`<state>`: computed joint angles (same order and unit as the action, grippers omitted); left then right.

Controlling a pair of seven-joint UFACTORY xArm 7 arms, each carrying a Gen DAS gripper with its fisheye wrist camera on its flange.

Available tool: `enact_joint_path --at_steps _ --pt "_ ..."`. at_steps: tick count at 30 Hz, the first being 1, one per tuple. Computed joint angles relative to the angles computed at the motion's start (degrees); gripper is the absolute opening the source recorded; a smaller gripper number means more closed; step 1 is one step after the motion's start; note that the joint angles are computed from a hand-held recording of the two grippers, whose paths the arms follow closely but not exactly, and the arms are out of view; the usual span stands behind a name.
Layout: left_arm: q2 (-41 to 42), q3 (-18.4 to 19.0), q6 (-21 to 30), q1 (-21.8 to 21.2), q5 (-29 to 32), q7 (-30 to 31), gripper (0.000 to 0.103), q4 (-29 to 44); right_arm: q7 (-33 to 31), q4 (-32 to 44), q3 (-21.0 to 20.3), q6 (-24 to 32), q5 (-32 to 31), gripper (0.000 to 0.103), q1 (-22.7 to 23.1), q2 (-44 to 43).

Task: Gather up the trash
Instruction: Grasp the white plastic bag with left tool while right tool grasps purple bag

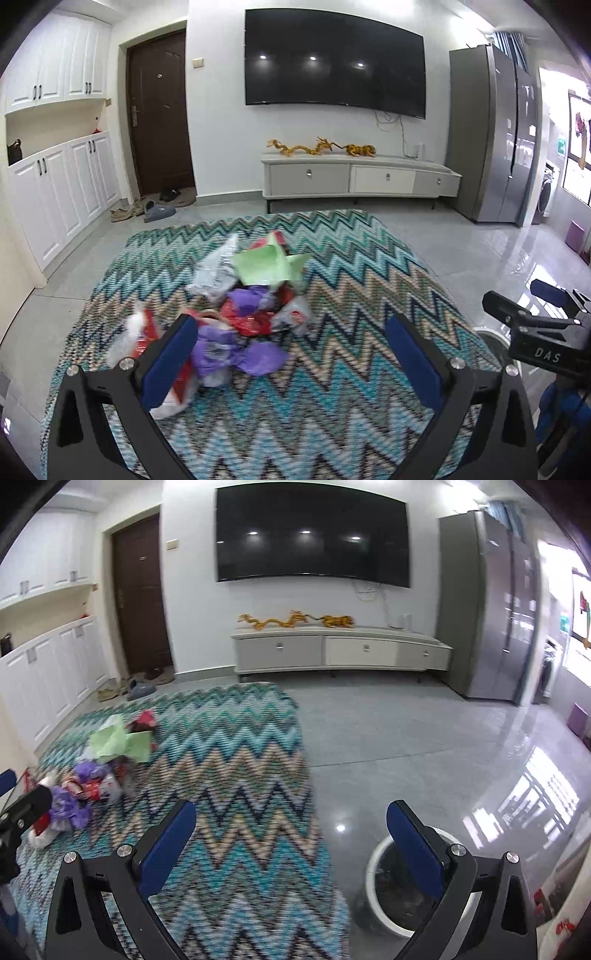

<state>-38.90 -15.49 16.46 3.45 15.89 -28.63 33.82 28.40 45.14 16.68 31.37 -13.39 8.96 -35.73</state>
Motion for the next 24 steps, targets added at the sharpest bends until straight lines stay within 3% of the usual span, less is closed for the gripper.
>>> enact_joint_path --at_steps 4,7,10,14,19,24 --pt "-3.7 5.5 0.1 -0.9 -1.0 4.1 0.103 -4.0 -4.3 1.6 -2.0 -2.0 3.6 0.098 5.0 3.4" --pt "-5.8 8.9 1.8 -0.6 -1.8 8.6 0.102 -6.6 -9.6 3.2 -4.2 -3.3 8.5 0.088 10.3 7.0" --pt "-7.9 12.4 3.8 -0.5 -3.1 13.8 0.102 -9.4 -18.4 5.7 -7.8 -3.6 17.0 0.078 17.7 12.0" --pt "-8.9 17.5 5.5 -2.2 -6.8 21.4 0.102 -11.1 -28.0 10.2 -8.1 -2.8 24.8 0.073 22.5 18.3" --pt "-6.5 19.3 5.1 -3.4 -10.9 27.9 0.096 -10.4 -35.5 16.1 -5.5 -1.6 28.5 0.072 23.4 25.0" --pt "-2.3 18.2 3.6 -2.8 -12.6 31.9 0.091 -9.0 -39.7 22.5 -3.2 0.8 28.5 0.071 22.7 31.7"
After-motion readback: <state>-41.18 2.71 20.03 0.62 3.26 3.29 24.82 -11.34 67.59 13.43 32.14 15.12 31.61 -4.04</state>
